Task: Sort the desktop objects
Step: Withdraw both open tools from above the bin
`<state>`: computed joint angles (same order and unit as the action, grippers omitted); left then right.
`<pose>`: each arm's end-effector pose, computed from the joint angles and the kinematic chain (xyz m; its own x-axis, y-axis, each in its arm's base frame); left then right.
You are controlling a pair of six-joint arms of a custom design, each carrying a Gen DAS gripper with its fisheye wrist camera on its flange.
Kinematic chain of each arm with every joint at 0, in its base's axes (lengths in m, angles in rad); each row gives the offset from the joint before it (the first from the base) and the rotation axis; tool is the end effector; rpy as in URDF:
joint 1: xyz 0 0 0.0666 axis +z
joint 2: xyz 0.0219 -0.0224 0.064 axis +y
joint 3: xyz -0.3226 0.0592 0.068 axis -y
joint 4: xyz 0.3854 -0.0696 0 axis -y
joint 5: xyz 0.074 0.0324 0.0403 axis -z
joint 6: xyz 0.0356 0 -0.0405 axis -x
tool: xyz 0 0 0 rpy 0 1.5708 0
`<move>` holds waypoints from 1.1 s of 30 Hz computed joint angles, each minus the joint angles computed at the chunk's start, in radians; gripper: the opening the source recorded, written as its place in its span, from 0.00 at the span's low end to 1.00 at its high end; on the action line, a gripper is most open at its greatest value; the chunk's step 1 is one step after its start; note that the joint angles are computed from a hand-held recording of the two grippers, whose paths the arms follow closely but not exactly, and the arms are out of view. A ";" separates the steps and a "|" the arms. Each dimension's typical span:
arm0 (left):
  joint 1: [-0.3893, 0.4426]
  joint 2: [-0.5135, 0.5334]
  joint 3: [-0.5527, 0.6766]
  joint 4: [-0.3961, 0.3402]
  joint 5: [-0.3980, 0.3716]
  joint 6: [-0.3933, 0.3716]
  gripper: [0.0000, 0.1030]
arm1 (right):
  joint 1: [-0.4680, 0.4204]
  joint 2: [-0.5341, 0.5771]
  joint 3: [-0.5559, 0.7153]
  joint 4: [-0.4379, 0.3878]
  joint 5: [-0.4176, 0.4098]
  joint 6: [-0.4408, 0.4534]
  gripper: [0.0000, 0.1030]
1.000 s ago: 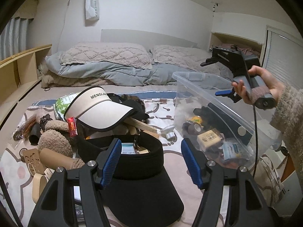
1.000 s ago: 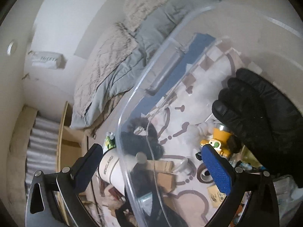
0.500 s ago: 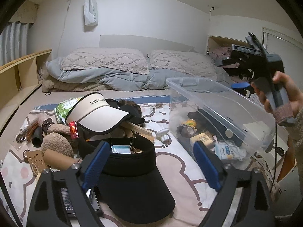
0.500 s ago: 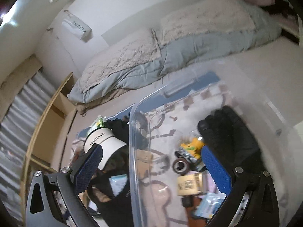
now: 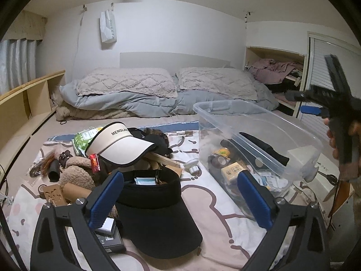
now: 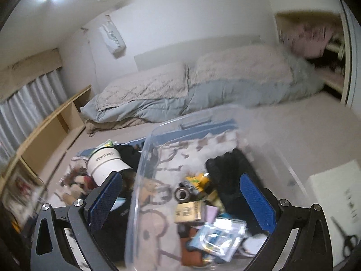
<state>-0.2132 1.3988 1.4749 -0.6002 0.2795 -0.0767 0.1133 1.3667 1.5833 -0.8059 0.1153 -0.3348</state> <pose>0.4978 -0.1182 0.4350 -0.4542 0.1737 -0.8738 0.4730 0.8782 -0.0713 0.4877 0.0510 0.4822 -0.5272 0.2685 -0.8062 0.1651 0.9630 0.2128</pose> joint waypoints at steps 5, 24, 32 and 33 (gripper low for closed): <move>-0.005 -0.040 -0.030 0.006 -0.013 0.011 1.00 | 0.041 -0.128 -0.158 0.112 0.092 0.058 1.00; -0.024 -0.172 -0.137 0.000 -0.026 0.032 1.00 | 0.169 -0.404 -0.484 0.268 0.299 0.100 1.00; -0.024 -0.230 -0.194 0.035 -0.064 0.065 1.00 | 0.208 -0.464 -0.565 0.344 0.363 0.106 1.00; -0.023 -0.234 -0.198 0.037 -0.066 0.068 1.00 | 0.212 -0.467 -0.572 0.347 0.367 0.104 1.00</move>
